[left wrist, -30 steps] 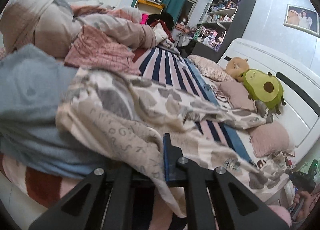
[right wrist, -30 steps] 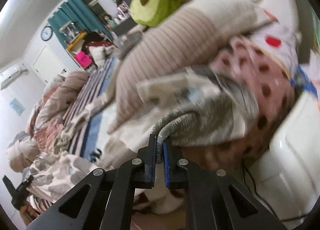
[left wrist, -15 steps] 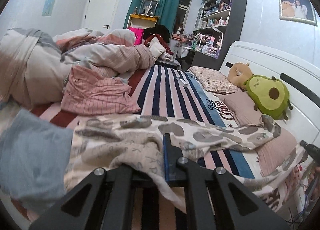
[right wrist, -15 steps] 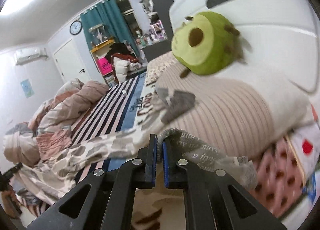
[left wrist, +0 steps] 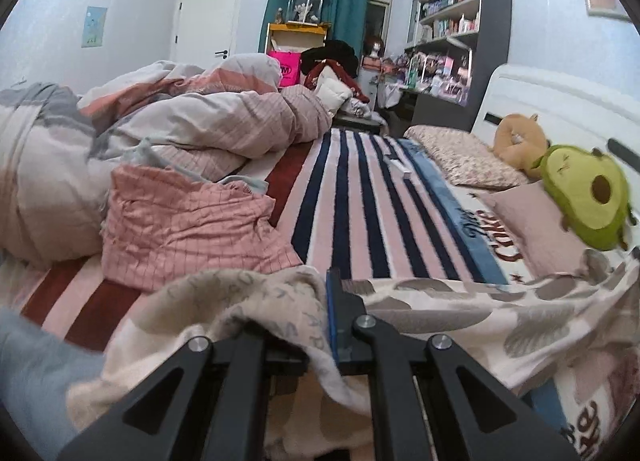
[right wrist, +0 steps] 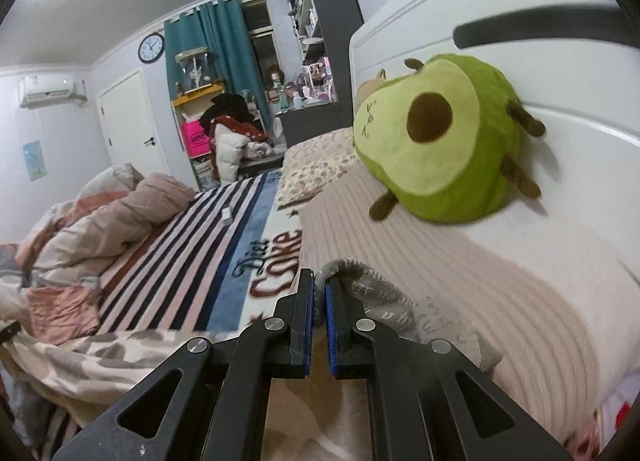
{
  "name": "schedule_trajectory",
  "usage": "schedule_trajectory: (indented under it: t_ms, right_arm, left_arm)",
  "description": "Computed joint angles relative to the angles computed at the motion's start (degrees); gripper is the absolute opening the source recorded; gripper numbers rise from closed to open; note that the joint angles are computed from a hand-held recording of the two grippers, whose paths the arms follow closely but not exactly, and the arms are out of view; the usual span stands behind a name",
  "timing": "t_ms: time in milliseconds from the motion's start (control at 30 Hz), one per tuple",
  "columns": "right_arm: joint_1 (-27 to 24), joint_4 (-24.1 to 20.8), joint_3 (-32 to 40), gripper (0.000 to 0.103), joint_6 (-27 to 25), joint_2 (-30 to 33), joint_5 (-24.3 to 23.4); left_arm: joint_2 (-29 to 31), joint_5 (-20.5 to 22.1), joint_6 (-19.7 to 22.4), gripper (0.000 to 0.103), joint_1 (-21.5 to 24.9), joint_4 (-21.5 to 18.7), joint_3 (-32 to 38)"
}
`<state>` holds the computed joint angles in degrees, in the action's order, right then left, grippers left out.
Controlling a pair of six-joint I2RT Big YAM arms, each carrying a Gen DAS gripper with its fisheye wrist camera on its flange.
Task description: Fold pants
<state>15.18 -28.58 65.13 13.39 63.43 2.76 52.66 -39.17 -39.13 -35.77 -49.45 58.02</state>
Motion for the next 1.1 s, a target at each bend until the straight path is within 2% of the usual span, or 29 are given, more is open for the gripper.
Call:
schedule_trajectory:
  t_ms: [167,300,400,467,500,533,567,600,633,667,700,733,800,900,967,1033,1067,1100]
  right_arm:
    - [1.1,-0.51,5.69,0.0,-3.23,7.08,3.54]
    - [1.85,-2.54,8.23,0.001,-4.83,11.29,5.73]
    - [1.78,-3.45,9.22,0.001,-5.71,13.59,6.77]
    - [1.73,-4.17,10.03,0.001,-6.62,14.94,7.66]
    - [1.61,-4.43,10.33,0.001,-6.68,15.4,7.62]
    - [1.39,-5.04,10.85,0.004,-6.63,16.02,7.31]
    - [1.27,-5.79,11.35,0.007,-6.55,16.44,7.07]
    - [1.21,-6.15,11.55,0.013,-6.51,16.68,6.89]
    - [1.28,-6.76,11.81,0.029,-6.96,16.93,7.03]
    - [1.39,-7.73,12.18,0.041,-7.47,17.2,7.02]
    - [1.44,-8.4,12.3,0.063,-7.71,17.22,6.85]
    - [1.46,-8.07,11.57,0.069,-7.58,16.52,6.56]
    - [1.43,-7.7,10.41,0.068,-7.55,14.93,5.58]
    - [1.64,-7.01,7.82,0.069,-7.07,10.66,3.63]
    - [2.23,-8.32,6.56,0.069,-8.04,8.1,1.7]
    - [3.49,-10.3,5.65,0.071,-9.73,6.33,3.92]
    - [4.29,-11.36,4.9,0.072,-10.71,5.35,6.74]
    - [4.63,-12.06,4.43,0.077,-11.27,4.86,8.47]
  left_arm:
    - [7.75,3.03,3.91,0.005,5.73,1.63,3.27]
    - [12.31,3.81,5.2,0.005,7.37,1.64,4.59]
    - [14.5,6.85,5.12,0.007,9.27,1.73,5.06]
    - [15.74,8.05,4.53,0.012,10.71,1.5,5.54]
    - [16.09,8.27,4.54,0.021,11.02,1.63,5.7]
    - [16.46,8.28,4.45,0.04,11.31,1.73,5.89]
    - [16.48,7.97,4.37,0.052,11.44,2.17,5.8]
    - [16.53,7.41,4.32,0.076,11.25,2.29,5.91]
    - [16.29,6.61,4.46,0.085,10.95,2.53,5.83]
    - [15.63,6.07,4.49,0.086,10.5,2.9,5.6]
    - [14.79,6.0,4.44,0.086,10.25,3.28,5.25]
    - [14.22,5.99,4.44,0.087,10.17,3.64,5.03]
    - [12.27,4.33,4.1,0.092,9.22,3.6,4.5]
    - [8.76,1.23,2.78,0.093,6.64,1.89,3.92]
    - [5.55,3.23,2.67,0.093,4.43,1.15,2.75]
    - [4.13,4.31,2.22,0.093,2.83,-0.65,2.21]
    - [3.58,4.75,1.16,0.093,2.04,-2.85,2.05]
    - [3.38,4.95,0.52,0.094,1.76,-4.46,1.93]
